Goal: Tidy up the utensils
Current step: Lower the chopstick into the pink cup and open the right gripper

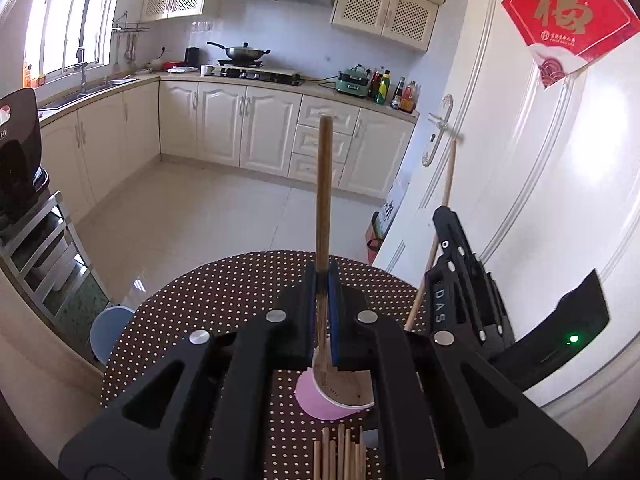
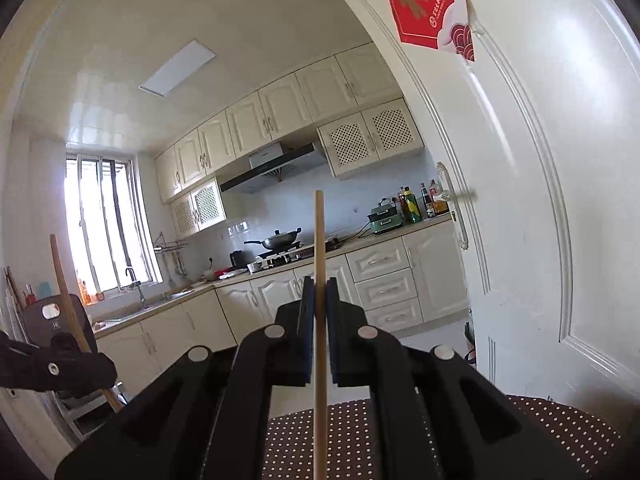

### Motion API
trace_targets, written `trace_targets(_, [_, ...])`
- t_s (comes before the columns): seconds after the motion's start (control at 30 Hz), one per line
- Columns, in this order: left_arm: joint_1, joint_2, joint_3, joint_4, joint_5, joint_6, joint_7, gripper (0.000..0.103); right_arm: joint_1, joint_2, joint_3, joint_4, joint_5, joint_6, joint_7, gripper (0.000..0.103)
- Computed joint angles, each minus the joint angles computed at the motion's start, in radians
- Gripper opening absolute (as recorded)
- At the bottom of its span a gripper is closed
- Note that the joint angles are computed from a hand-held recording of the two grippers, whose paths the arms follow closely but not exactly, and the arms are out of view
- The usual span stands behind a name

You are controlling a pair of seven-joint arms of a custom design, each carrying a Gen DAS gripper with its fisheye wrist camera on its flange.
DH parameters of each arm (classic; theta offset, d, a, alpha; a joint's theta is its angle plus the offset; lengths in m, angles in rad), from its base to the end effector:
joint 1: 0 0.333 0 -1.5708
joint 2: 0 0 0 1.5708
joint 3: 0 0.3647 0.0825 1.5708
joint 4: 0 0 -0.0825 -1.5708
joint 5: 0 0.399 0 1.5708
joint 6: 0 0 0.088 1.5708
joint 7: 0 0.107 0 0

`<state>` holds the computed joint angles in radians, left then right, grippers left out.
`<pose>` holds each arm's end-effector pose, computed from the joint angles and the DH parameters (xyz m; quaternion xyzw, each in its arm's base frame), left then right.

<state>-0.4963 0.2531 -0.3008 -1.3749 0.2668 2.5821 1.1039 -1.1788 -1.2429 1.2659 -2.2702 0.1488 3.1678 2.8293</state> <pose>0.5175 -0.4838 0.7412 -0.4752 0.7443 -0.4434 0.1538 0.4671 0.3046 0.5651 -0.3200 0.6207 -0.5208 0.4911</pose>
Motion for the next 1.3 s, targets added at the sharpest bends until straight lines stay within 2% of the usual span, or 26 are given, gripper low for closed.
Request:
trace_targets(0.23, [0.005,0.018,-0.005,-0.007,-0.022,0.018,0.031,0.006,0.011,0.039,0.014,-0.004,-0.013,-0.013,-0.014,0.005])
trace_targets(0.6, [0.02,0.049,-0.024,-0.033,-0.077,0.074,0.114,0.006,0.077,0.067,0.007,-0.035,-0.039,-0.039,-0.045,0.005])
trace_targets(0.97, [0.045,0.015,-0.034,-0.155,-0.086,0.262,0.154,0.006,0.13,0.124,0.015,-0.059,-0.065,-0.06,-0.073,0.005])
trace_targets(1.2, [0.047,0.023,-0.031,-0.172,-0.062,0.321,0.153,0.007,0.154,0.169,0.016,-0.078,-0.078,-0.04,-0.088,0.007])
trace_targets(1.3, [0.045,0.029,-0.03,-0.166,-0.056,0.309,0.16,0.008,0.164,0.198,0.019,-0.086,-0.082,-0.025,-0.095,0.008])
